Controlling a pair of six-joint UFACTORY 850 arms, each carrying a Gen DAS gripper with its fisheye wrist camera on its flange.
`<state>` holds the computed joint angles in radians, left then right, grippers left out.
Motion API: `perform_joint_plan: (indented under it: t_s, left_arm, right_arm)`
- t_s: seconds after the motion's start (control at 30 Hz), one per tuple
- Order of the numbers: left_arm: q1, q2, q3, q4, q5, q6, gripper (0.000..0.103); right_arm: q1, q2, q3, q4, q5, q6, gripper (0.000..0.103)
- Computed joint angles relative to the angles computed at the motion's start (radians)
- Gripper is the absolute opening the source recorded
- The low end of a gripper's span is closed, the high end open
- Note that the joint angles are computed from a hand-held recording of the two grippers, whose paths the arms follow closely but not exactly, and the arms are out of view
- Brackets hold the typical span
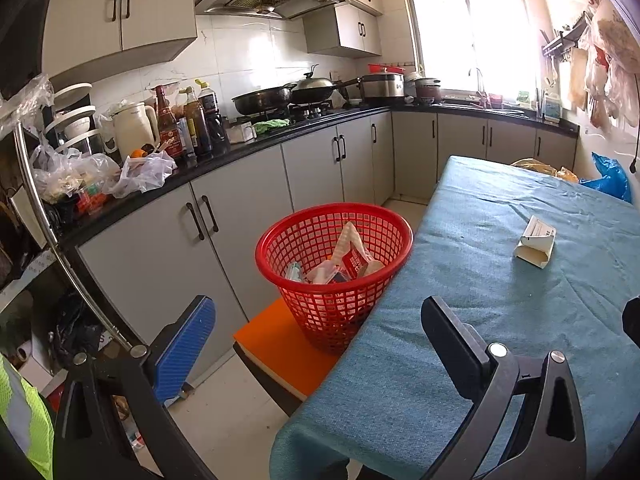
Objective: Collect trash
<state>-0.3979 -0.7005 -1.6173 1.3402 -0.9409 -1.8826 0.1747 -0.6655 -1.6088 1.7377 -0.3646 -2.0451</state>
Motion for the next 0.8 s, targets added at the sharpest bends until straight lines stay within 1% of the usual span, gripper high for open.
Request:
perform_joint_plan:
  t_s: [0.8]
  left_arm:
    - [0.001, 0.004, 0.011, 0.001, -0.001, -0.003, 0.102]
  right_arm:
    - [0.004, -0.016, -0.013, -0.045, 0.017, 0.043, 0.093]
